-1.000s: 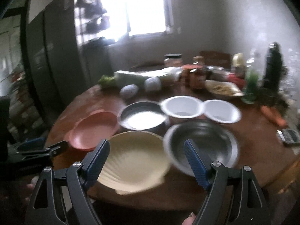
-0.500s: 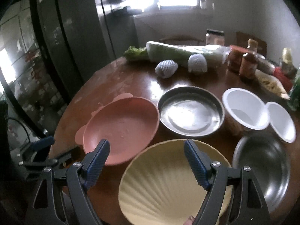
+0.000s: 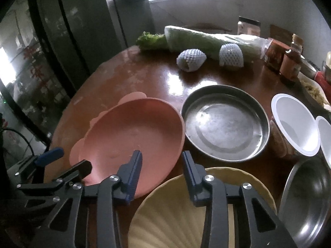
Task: Organize plates and bowls
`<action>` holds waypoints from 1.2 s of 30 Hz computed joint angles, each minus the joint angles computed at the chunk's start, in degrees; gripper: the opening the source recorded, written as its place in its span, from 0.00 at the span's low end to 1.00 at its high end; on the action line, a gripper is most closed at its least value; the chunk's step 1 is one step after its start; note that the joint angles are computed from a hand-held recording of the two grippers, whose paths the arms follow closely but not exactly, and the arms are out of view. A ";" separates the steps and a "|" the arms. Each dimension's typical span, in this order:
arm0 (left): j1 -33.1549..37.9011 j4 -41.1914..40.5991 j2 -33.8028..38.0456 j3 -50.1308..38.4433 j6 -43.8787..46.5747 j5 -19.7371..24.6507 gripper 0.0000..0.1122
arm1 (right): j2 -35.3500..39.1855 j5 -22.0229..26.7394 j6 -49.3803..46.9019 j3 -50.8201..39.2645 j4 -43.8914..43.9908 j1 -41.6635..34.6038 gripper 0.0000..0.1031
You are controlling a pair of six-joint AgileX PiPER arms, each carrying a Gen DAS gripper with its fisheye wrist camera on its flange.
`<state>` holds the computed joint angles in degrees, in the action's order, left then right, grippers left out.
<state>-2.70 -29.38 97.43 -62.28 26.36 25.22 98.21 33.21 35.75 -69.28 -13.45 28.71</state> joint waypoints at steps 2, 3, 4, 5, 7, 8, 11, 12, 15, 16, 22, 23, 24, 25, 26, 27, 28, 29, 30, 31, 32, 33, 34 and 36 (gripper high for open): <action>0.18 -1.26 0.56 -0.49 1.44 0.73 0.64 | 0.76 0.04 -0.36 -0.64 0.36 -0.22 0.37; 0.19 -1.41 1.03 -0.89 1.66 1.13 0.63 | 1.34 0.62 -0.08 -1.26 -0.04 -0.21 0.35; 0.10 -1.28 1.37 -1.13 1.46 1.25 0.61 | 1.96 1.06 0.07 -1.85 -0.26 -0.34 0.33; -0.03 -1.20 1.60 -1.19 1.11 1.28 0.59 | 2.30 0.90 0.03 -2.05 -0.21 -0.57 0.30; -0.23 -1.08 1.69 -1.20 0.36 0.67 0.53 | 2.57 0.49 -0.53 -2.23 0.02 -0.85 0.26; -0.03 -2.20 1.93 -1.51 1.32 1.02 0.51 | 2.88 0.55 -0.44 -2.57 -0.14 -0.88 0.26; 0.09 -1.29 2.94 -2.98 0.59 1.62 0.44 | 3.15 0.62 -0.22 -2.81 -0.79 -0.57 0.22; 0.17 -0.85 3.40 -3.68 0.37 1.95 0.43 | 3.07 0.40 -1.23 -2.71 0.09 -0.50 0.22; 0.48 1.36 4.60 -5.59 -0.98 2.57 0.40 | 3.12 0.18 -1.89 -2.65 0.79 -0.09 0.22; 0.61 2.15 4.92 -6.18 -1.58 2.86 0.39 | 3.00 0.33 -1.44 -2.55 0.43 0.21 0.22; 1.82 3.38 7.52 -10.49 -0.78 5.59 0.36 | 1.63 -0.23 -0.50 -1.00 1.35 1.19 0.22; 2.05 3.62 7.91 -11.17 -0.74 6.12 0.36 | 1.22 -0.46 0.17 -0.54 1.27 1.49 0.22; 2.35 3.68 8.36 -12.08 -0.60 6.75 0.36 | 1.15 -0.46 0.32 -0.51 1.36 1.67 0.22; 2.45 4.01 8.61 -12.58 -0.61 6.88 0.36 | 0.75 -0.66 0.73 -0.02 1.39 2.03 0.22; 2.53 4.54 8.84 -13.04 -0.87 6.89 0.36 | 0.39 -1.05 1.20 0.50 1.30 2.37 0.22; 2.68 4.94 9.34 -13.93 -1.20 7.35 0.36 | -0.02 -1.45 1.39 1.08 1.58 2.87 0.22; 2.80 4.90 9.84 -14.76 -1.14 7.84 0.36 | -0.28 -1.75 1.31 1.42 1.97 3.23 0.22; 2.88 4.98 10.28 -15.41 -1.26 8.19 0.36 | -0.45 -1.93 1.35 1.62 2.13 3.63 0.22; 2.82 5.70 10.86 -16.21 -2.01 8.46 0.36 | -0.41 -1.90 1.22 1.44 2.40 3.96 0.22; 2.63 6.57 11.30 -16.80 -2.60 8.60 0.36 | -0.62 -2.32 0.86 1.62 2.95 4.33 0.22; 2.37 7.67 11.81 -17.45 -3.49 8.81 0.36 | -0.60 -2.30 1.05 1.49 2.72 4.71 0.22; 2.22 8.13 11.87 -17.47 -3.71 8.37 0.36 | -0.63 -2.21 1.77 1.43 1.97 5.18 0.22; 1.99 9.16 11.98 -17.58 -4.43 8.17 0.36 | -0.61 -2.38 1.77 1.35 2.04 5.49 0.22; 1.86 9.99 12.32 -18.09 -4.96 7.95 0.36 | -0.28 -2.43 1.37 1.01 2.56 5.66 0.22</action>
<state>-0.84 -19.40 109.75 -80.37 21.40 33.17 97.94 30.78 37.12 -68.27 -10.89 34.37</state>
